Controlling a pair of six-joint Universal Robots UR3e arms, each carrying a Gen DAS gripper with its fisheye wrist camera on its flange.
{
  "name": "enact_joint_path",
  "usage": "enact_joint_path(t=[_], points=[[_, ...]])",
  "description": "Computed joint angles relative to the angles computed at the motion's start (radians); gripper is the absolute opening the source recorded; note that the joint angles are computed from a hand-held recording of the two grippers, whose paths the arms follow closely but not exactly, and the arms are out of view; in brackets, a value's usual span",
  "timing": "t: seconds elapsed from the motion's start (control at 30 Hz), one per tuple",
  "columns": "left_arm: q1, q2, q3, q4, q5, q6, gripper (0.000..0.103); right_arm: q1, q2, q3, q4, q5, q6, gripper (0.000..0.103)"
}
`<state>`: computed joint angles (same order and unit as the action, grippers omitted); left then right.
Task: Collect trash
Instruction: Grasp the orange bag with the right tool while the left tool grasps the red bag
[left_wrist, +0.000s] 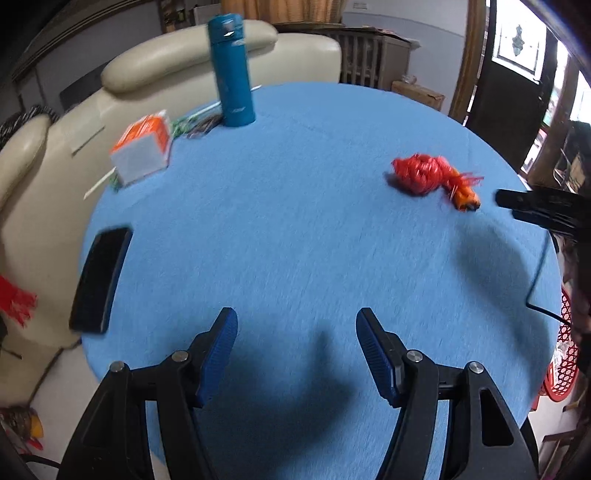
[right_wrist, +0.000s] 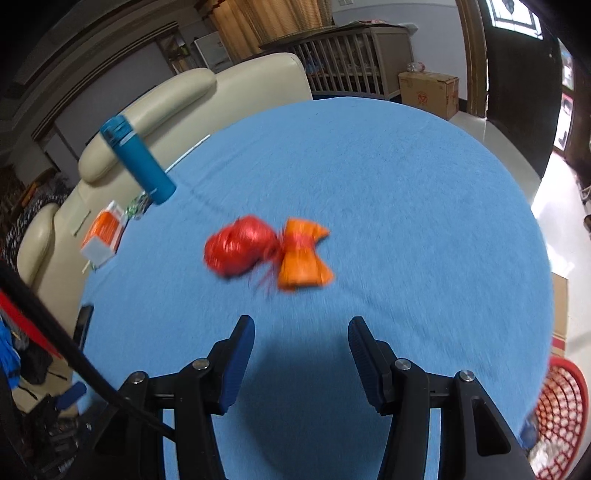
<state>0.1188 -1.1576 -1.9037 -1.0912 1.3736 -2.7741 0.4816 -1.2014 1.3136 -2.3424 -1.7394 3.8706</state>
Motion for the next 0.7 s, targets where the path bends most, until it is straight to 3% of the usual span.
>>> enact_joint_path(t=[0.27, 0.33, 0.37, 0.4, 0.53, 0.7], points=[[-0.116, -0.319, 0.314, 0.003, -0.032, -0.031, 0.068, -0.09, 0.28, -0.38, 0.158, 0.098, -0.126, 0.056], [-0.137, -0.389, 0.386, -0.01, -0.053, -0.031, 0.068, -0.099, 0.335, -0.453, 0.208, 0.116, -0.142, 0.051], [-0.151, -0.425, 0.423, -0.016, -0.062, -0.031, 0.068, -0.095, 0.354, -0.484, 0.233, 0.102, -0.151, 0.041], [-0.161, -0.451, 0.451, -0.022, -0.066, -0.03, 0.069, -0.091, 0.359, -0.489, 0.237, 0.09, -0.161, 0.038], [-0.231, -0.61, 0.614, -0.053, -0.102, -0.037, 0.073, -0.1, 0.264, -0.308, 0.121, 0.097, -0.174, 0.033], [-0.34, -0.815, 0.844, -0.081, -0.069, -0.034, 0.073, -0.13, 0.072, 0.005, -0.017, 0.131, -0.147, 0.031]])
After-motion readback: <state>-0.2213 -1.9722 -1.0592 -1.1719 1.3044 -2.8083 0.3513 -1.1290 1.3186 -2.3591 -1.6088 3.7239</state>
